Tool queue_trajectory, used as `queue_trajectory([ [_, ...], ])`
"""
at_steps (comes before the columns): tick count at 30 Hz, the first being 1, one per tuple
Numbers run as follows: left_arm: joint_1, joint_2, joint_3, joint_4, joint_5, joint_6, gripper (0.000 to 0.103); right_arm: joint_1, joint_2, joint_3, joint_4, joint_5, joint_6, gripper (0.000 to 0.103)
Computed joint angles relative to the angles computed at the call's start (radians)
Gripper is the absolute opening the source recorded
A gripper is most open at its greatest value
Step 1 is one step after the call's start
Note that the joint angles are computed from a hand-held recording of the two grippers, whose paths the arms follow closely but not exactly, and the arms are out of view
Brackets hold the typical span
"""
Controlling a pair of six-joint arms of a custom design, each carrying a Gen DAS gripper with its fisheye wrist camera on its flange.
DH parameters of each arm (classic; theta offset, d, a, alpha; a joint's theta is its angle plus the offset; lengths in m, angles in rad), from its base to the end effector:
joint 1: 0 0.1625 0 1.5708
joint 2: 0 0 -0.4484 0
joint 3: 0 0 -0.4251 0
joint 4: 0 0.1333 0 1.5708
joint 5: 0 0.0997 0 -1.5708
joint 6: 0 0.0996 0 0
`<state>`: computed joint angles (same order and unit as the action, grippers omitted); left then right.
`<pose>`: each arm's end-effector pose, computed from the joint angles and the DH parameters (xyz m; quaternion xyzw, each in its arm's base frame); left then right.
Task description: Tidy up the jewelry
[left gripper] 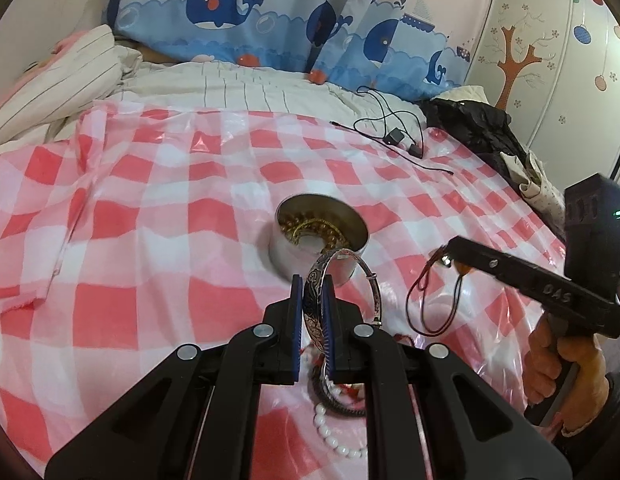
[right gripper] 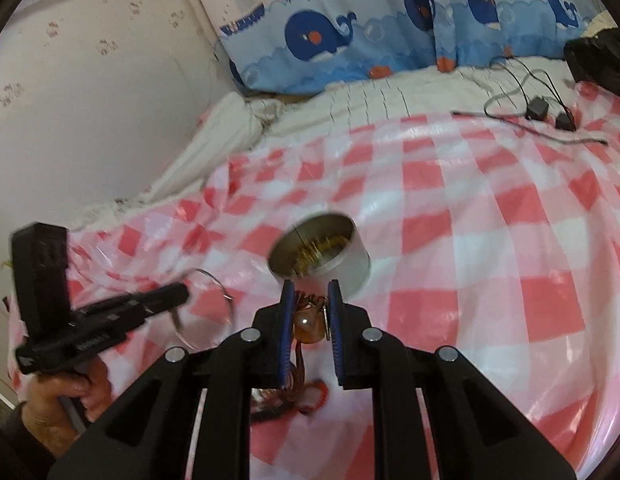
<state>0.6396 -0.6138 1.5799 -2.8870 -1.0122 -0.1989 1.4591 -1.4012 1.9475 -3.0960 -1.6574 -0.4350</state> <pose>-0.4753 -0.5855 0.0259 0.2941 0.9010 -0.2867 0.1396 0.0596 -0.5872 0.4110 0.1218 -0.8735 0.4419 0.1636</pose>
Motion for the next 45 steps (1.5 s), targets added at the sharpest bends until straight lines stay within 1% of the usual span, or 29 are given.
queue_trajectory([
  [3,0.008,0.021,-0.042,0.005,-0.007,0.005,0.008,0.006,0.007,-0.03,0.008,0.01,0.006,0.017],
  [10,0.029,0.082,-0.152,0.026,-0.021,0.036,0.008,0.023,0.067,-0.13,0.028,0.019,-0.002,0.017],
  [20,0.053,0.135,-0.228,0.028,-0.046,0.052,0.008,0.02,0.134,-0.218,0.064,0.04,0.017,0.017],
  [23,0.063,0.163,-0.269,0.033,-0.056,0.06,0.008,0.02,0.154,-0.24,0.067,0.047,0.02,0.017],
  [24,0.068,0.178,-0.29,0.043,-0.052,0.063,0.01,0.02,0.164,-0.251,0.072,0.047,0.021,0.017],
  [25,0.076,0.204,-0.335,0.095,-0.04,0.065,0.013,0.019,0.179,-0.267,0.082,0.042,0.022,0.017],
  [27,0.086,0.233,-0.398,0.197,-0.004,0.042,0.025,0.017,0.206,-0.292,0.096,0.028,0.024,0.017],
  [28,0.091,0.238,-0.414,0.23,-0.002,0.028,0.028,0.011,0.221,-0.307,0.115,0.034,0.04,0.017],
  [29,0.094,0.235,-0.418,0.249,0.0,0.015,0.035,0.005,0.227,-0.313,0.125,0.043,0.05,0.017],
  [30,0.094,0.226,-0.405,0.235,-0.001,0.022,0.04,-0.002,0.236,-0.322,0.146,0.06,0.064,0.017],
  [31,0.089,0.208,-0.378,0.204,0.006,0.042,0.042,-0.001,0.244,-0.333,0.165,0.049,0.068,0.017],
  [32,0.087,0.196,-0.362,0.191,0.016,0.047,0.045,0.007,0.26,-0.352,0.195,-0.003,0.056,0.018],
  [33,0.085,0.181,-0.343,0.18,0.024,0.043,0.047,0.019,0.276,-0.365,0.206,-0.076,0.042,0.022],
  [34,0.084,0.166,-0.323,0.174,0.026,0.036,0.047,0.029,0.286,-0.36,0.175,-0.145,0.023,0.034],
  [35,0.081,0.144,-0.293,0.172,0.029,0.027,0.047,0.032,0.284,-0.343,0.133,-0.172,0.012,0.036],
  [37,0.071,0.105,-0.232,0.164,0.045,0.015,0.049,0.035,0.261,-0.313,0.111,-0.183,0.01,0.036],
  [39,0.061,0.066,-0.173,0.155,0.049,-0.01,0.05,0.039,0.219,-0.264,0.077,-0.173,0.007,0.037],
  [42,0.033,0.001,-0.056,0.132,0.055,-0.054,0.054,0.026,0.117,-0.135,0.04,-0.151,0.031,0.041],
  [43,0.021,-0.02,-0.013,0.124,0.063,-0.065,0.055,0.015,0.067,-0.062,0.01,-0.15,0.035,0.046],
  [44,0.003,-0.046,0.042,0.114,0.078,-0.078,0.056,0.005,0.033,-0.009,-0.01,-0.154,0.037,0.048],
  [45,-0.012,-0.068,0.089,0.106,0.092,-0.095,0.057,-0.006,0.001,0.041,-0.024,-0.168,0.043,0.048],
])
